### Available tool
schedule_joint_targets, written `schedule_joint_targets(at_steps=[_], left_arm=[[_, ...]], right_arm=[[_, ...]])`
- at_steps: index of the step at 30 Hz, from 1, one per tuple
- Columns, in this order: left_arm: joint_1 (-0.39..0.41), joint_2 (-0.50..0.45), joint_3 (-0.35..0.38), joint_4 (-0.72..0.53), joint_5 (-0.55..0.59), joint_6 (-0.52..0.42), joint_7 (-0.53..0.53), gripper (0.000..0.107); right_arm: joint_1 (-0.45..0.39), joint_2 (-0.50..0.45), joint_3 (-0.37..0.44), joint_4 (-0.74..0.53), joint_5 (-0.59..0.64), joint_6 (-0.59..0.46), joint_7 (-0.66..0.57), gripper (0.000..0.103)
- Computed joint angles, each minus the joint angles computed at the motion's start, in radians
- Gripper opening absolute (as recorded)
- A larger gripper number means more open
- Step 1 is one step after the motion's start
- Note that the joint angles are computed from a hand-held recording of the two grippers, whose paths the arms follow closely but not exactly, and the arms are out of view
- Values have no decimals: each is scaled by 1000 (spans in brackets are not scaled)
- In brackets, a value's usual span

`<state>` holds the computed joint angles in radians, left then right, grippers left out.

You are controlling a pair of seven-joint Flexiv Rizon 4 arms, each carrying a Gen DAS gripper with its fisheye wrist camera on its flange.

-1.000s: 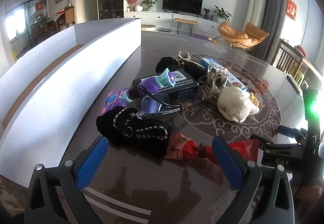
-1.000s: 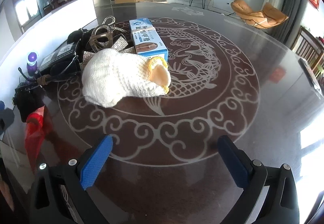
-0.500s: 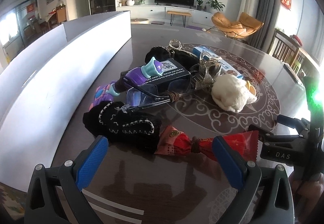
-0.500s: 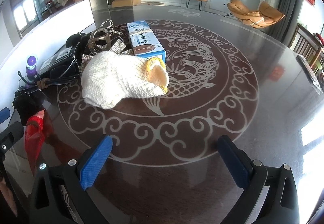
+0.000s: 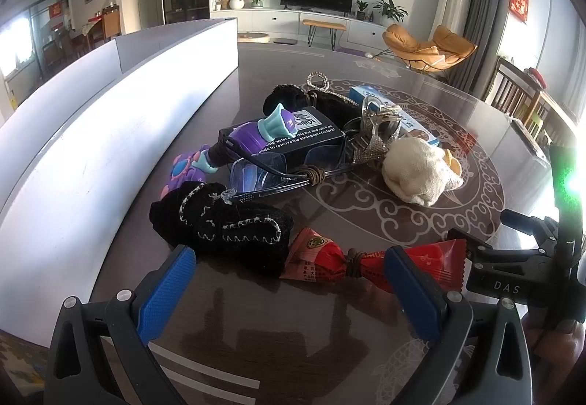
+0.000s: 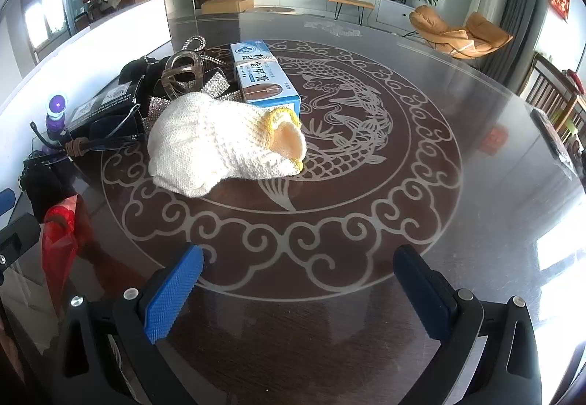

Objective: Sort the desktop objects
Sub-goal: 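Move the left gripper down onto the black knit glove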

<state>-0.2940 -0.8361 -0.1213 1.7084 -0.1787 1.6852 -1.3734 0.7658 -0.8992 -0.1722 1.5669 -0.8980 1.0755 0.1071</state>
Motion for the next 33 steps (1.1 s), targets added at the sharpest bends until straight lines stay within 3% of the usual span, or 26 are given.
schedule_joint_targets(at_steps=[9,12,17,22,25,28,30,33], left_arm=[[12,6,-18,4,11,-7,15,103],[42,10,-50,24,14,35,12,103],[61,21,-49,64,-22,137,-69,103],[80,20,-45,64,-56,130,-143,103],[48,13,-2,48,-65,122,-161,103],[-29,-12,91,-8,-88,90,-162,103],[-82,-37,161,-60,-109,33,-163,103],[-124,-73,233,-143,-120,-140,-187,103]], right_arm=[[-1,-1,1,-1,-1,0,1,103],[-1,0,1,-1,-2,-1,1,103],[-1,-1,1,-2,-2,-1,1,103],[-1,-3,2,-8,-5,-10,-12,103],[-3,-3,2,-7,-5,-4,-11,103],[-1,-3,1,-6,-6,-5,-10,103],[0,-4,1,-9,-6,-10,-12,103],[-1,-4,2,-9,-6,-10,-13,103]])
